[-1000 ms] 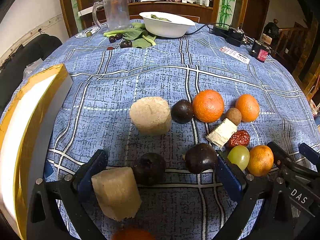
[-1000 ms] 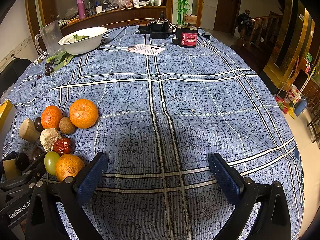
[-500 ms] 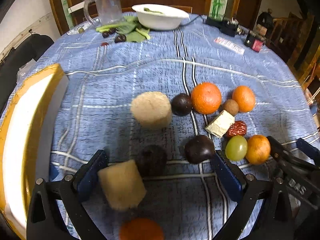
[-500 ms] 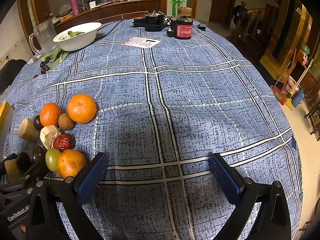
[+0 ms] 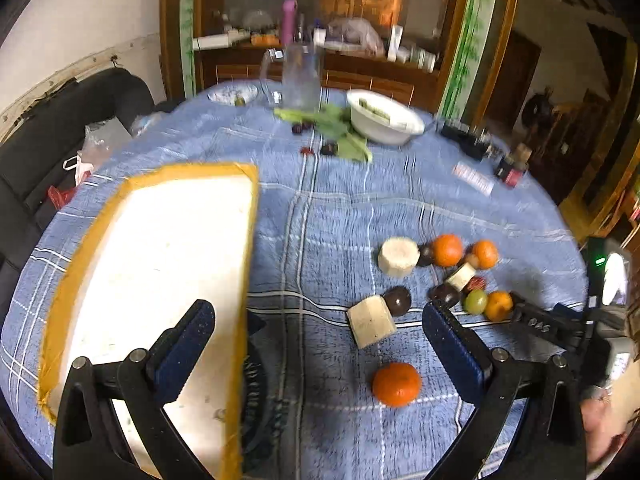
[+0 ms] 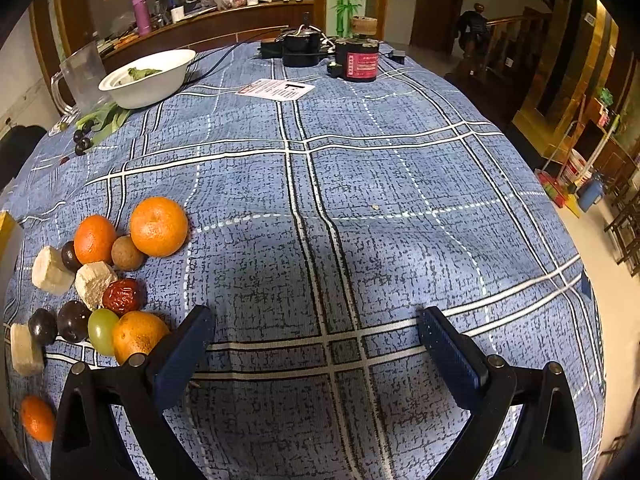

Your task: Organize fruits

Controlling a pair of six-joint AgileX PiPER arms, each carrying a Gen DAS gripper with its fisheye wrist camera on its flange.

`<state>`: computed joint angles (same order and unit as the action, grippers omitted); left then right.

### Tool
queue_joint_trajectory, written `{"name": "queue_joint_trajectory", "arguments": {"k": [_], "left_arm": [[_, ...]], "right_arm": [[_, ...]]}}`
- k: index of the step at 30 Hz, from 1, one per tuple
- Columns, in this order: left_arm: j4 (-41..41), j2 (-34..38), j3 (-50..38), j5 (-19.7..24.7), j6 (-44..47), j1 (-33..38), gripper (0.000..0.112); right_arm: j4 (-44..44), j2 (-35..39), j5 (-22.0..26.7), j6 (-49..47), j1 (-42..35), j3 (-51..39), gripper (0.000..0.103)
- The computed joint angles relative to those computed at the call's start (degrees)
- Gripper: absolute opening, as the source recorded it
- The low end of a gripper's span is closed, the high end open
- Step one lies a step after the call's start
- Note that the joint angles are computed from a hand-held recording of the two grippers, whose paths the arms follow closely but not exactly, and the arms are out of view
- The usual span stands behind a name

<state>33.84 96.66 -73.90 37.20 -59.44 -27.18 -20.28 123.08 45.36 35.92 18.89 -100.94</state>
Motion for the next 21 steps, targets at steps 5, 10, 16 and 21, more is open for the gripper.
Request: {"name": "queue_joint_trajectory", "arguments": {"k": [5,10,16,21], "left_arm": [[19.7,-10.99,8.12,2.29,-15.11,-5.6,0.103],[20.68,-20.67,10.46,4.28,-13.71,-8.38,0.103],[6.07,-30.07,6.22,2.08,1.36,-6.84,0.103],[4.22,-34.27,-5.12,11.38,9.16,-10.29,0.103]], "right_arm": [[-10.11,-9.99,-4.86,9.12,2.44,10.91,0.102],[-22.03,-26.07,-8.95,19.23,6.04,22.67,0.102],[-28.27,-39.82,-4.8,18.91,13.25,21.13,0.102],[-25.11,-43.67,2.41,8.56,17.23,5.74,0.102]]}}
